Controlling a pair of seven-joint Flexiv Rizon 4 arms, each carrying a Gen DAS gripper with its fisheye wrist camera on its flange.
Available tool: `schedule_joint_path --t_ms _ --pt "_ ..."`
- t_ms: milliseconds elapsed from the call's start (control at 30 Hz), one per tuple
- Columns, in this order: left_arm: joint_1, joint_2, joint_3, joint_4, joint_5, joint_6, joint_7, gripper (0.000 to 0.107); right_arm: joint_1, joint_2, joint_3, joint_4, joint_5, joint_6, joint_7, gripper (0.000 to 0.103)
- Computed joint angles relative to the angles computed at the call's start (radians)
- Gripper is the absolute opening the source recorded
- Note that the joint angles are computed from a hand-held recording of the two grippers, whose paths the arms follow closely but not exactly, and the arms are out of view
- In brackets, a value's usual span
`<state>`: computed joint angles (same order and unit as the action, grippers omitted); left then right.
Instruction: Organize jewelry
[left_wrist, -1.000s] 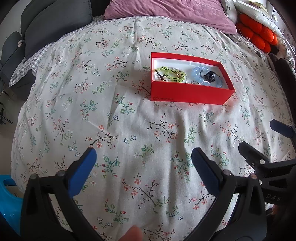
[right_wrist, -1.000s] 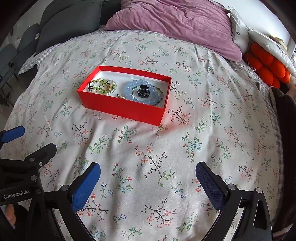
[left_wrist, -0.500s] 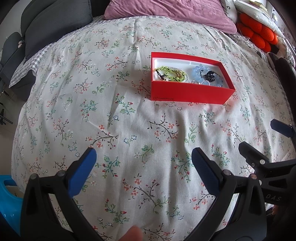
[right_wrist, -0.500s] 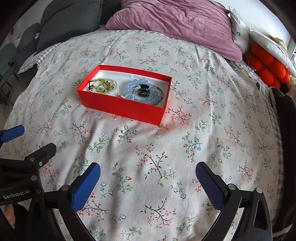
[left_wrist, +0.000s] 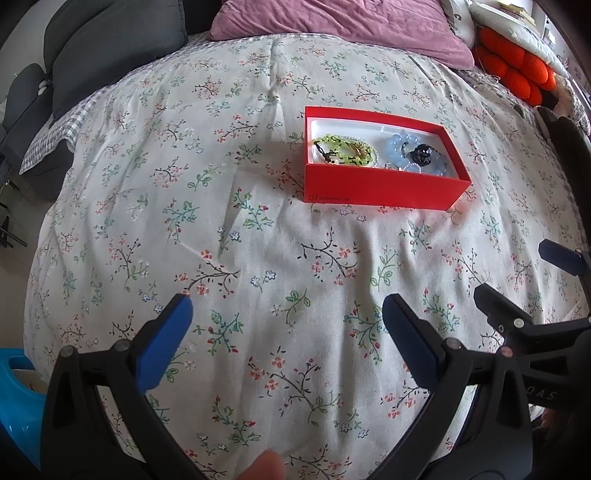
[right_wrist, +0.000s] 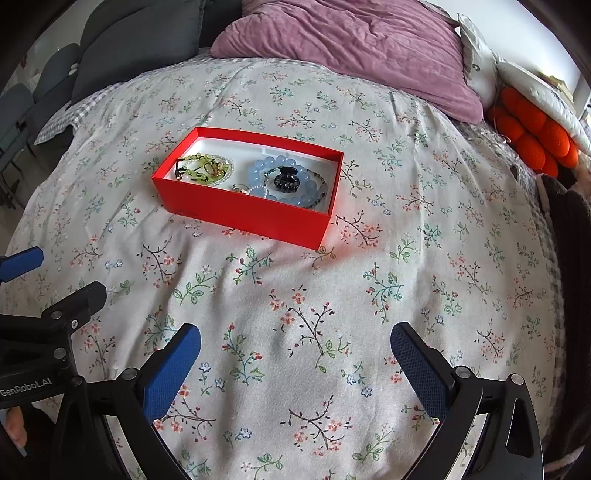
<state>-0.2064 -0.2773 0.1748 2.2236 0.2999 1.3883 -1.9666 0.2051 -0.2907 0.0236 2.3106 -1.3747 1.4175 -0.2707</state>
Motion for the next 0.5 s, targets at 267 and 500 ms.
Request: schedule_joint_path --t_ms 267,500 --pt "-0.004 -0.005 0.002 -0.009 0.012 -0.01 -0.014 0.102 -0.003 0.0 -0.001 0.001 -0.001 0.0 0.0 0.103" --pt "-0.008 -0.031 0.006 -0.018 0.024 0.023 -0.026 0.102 -0.003 -0.01 -0.006 -0.005 -0.016 -0.011 0.019 0.103"
